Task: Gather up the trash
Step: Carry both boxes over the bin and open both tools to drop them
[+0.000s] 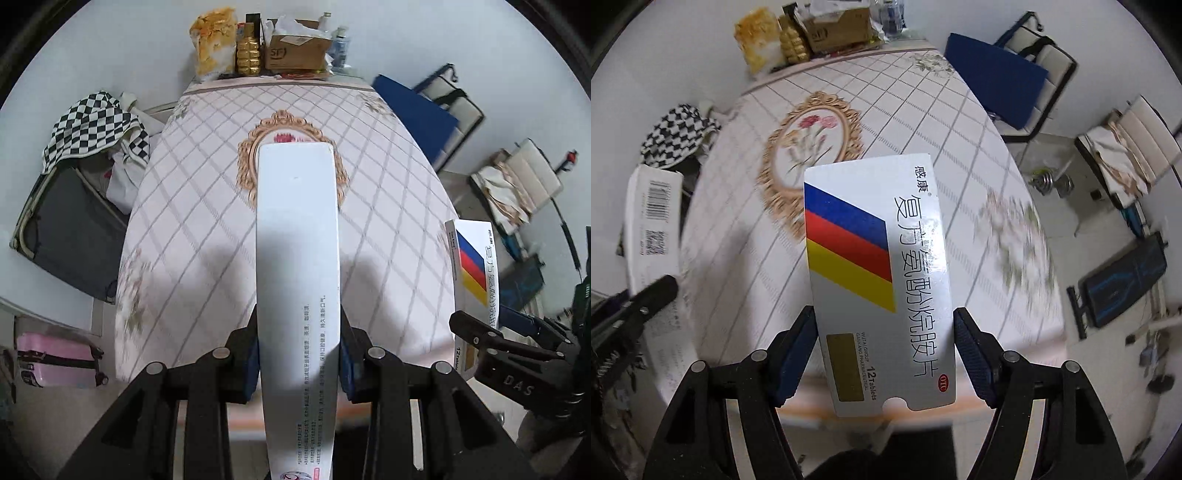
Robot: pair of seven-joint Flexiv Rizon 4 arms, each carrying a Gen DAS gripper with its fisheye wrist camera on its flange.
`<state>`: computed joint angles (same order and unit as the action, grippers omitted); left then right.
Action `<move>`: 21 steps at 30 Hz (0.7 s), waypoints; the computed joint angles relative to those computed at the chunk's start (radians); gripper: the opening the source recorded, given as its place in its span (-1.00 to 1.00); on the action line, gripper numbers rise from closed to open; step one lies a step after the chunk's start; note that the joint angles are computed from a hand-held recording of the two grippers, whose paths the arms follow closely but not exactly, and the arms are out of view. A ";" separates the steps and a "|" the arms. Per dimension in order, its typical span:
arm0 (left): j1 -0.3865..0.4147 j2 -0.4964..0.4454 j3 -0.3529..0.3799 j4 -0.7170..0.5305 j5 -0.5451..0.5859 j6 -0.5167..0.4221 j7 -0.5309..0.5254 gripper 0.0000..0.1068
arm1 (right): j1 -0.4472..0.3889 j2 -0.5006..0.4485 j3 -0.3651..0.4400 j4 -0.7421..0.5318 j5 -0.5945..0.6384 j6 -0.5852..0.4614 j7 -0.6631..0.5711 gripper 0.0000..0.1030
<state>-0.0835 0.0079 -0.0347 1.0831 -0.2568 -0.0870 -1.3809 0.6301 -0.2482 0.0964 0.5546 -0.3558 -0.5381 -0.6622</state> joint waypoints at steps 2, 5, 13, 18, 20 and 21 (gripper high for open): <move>0.012 0.069 0.040 0.085 -0.030 -0.026 0.037 -0.43 | 0.066 0.068 0.038 0.080 -0.015 -0.002 0.122 0.46; 0.038 0.158 0.093 0.192 -0.064 -0.118 0.077 -0.43 | 0.118 0.145 0.118 0.170 0.035 -0.022 0.301 0.46; 0.061 0.320 0.125 0.485 -0.016 -0.259 0.145 -0.43 | 0.058 0.407 0.222 0.600 0.393 0.107 0.619 0.46; 0.048 0.355 0.092 0.781 -0.015 -0.161 0.110 -0.43 | -0.087 0.589 0.276 0.984 0.588 0.348 0.618 0.46; 0.040 0.343 0.076 0.878 -0.010 -0.083 0.101 -0.43 | -0.163 0.642 0.320 1.139 0.667 0.452 0.594 0.46; 0.033 0.322 0.066 0.948 -0.019 -0.009 0.095 -0.42 | -0.215 0.667 0.354 1.221 0.712 0.516 0.570 0.46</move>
<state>-0.0506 0.3295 0.0313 2.0315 -0.2758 -0.0961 -1.2857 0.4151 0.4191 0.4499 1.7752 0.3558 -0.0224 -0.0923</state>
